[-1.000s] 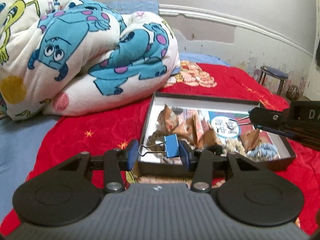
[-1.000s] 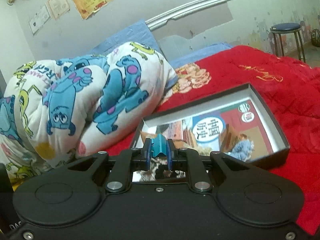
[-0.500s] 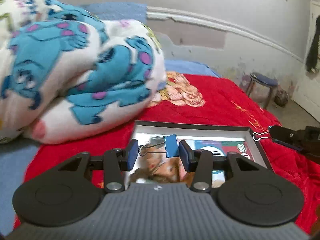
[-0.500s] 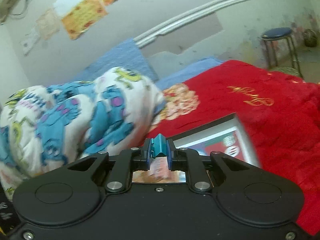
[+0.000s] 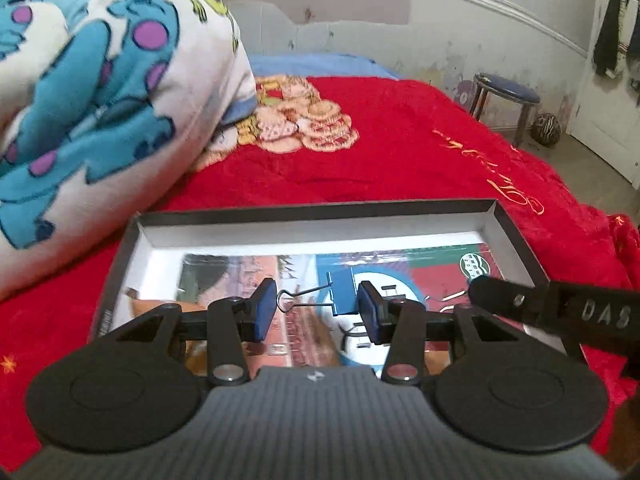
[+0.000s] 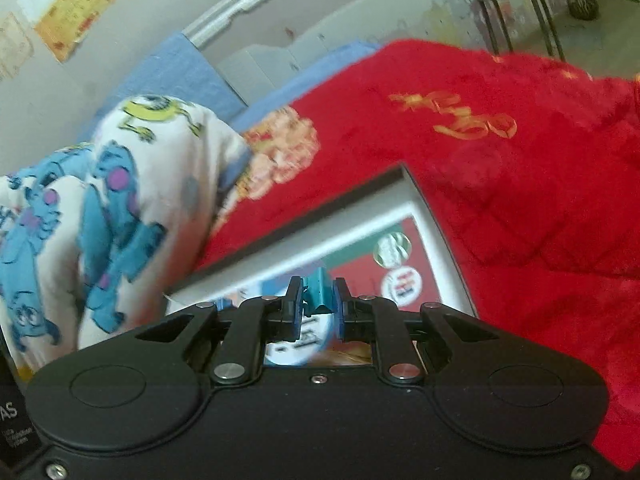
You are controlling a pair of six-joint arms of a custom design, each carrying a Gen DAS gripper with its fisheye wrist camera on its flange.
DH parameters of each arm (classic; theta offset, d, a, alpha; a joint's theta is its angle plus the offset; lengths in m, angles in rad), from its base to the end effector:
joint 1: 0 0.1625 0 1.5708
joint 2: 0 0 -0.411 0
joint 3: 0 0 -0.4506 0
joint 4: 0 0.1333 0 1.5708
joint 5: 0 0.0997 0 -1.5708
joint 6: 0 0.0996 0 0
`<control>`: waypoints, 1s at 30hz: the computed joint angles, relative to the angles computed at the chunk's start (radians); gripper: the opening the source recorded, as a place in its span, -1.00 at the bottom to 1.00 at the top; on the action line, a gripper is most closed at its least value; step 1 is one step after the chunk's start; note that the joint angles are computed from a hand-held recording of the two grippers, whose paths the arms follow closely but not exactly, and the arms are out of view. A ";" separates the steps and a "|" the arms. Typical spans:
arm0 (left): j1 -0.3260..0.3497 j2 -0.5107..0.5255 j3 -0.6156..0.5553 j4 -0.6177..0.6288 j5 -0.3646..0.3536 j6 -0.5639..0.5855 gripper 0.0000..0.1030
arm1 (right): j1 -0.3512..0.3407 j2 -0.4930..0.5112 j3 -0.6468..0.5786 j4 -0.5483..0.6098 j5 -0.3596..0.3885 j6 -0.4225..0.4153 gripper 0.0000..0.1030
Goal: Organize objects
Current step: 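Lower the blue binder clip into the box with the left tool while the right tool lowers the teal clip, then open the left tool to release the blue clip while the right tool releases the teal clip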
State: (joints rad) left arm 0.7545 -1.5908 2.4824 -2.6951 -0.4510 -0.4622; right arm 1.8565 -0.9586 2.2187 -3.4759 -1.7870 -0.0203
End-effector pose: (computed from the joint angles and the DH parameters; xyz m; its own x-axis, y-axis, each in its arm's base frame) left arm -0.1255 -0.4240 0.2036 -0.7187 -0.1402 -0.6810 0.4340 0.6748 -0.5969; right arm 0.2517 -0.4598 0.0520 -0.9687 -0.1671 0.1836 -0.2449 0.7635 -0.5976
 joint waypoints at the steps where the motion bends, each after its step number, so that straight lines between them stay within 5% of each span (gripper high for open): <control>1: 0.005 0.002 -0.003 -0.001 -0.013 0.002 -0.05 | -0.004 0.008 -0.002 -0.006 -0.004 0.004 -0.70; 9: 0.041 0.028 -0.033 0.058 -0.053 -0.015 -0.04 | 0.003 0.045 -0.019 -0.032 -0.043 0.015 -0.70; 18: 0.016 0.049 0.020 -0.057 0.026 0.121 0.03 | 0.019 0.073 -0.026 -0.033 -0.112 0.017 -0.70; 19: 0.012 0.054 0.025 -0.070 0.037 0.129 0.22 | 0.024 0.077 -0.026 -0.039 -0.119 0.007 -0.70; 22: -0.004 0.061 0.038 -0.083 0.074 0.117 0.34 | 0.030 0.075 -0.028 -0.022 -0.127 0.022 -0.69; 26: -0.033 0.060 0.058 -0.139 0.124 0.082 0.58 | 0.016 0.064 -0.013 -0.033 -0.077 0.038 -0.46; 30: -0.078 -0.028 0.073 0.017 0.147 -0.053 0.73 | 0.004 0.035 0.019 -0.089 -0.015 0.067 -0.12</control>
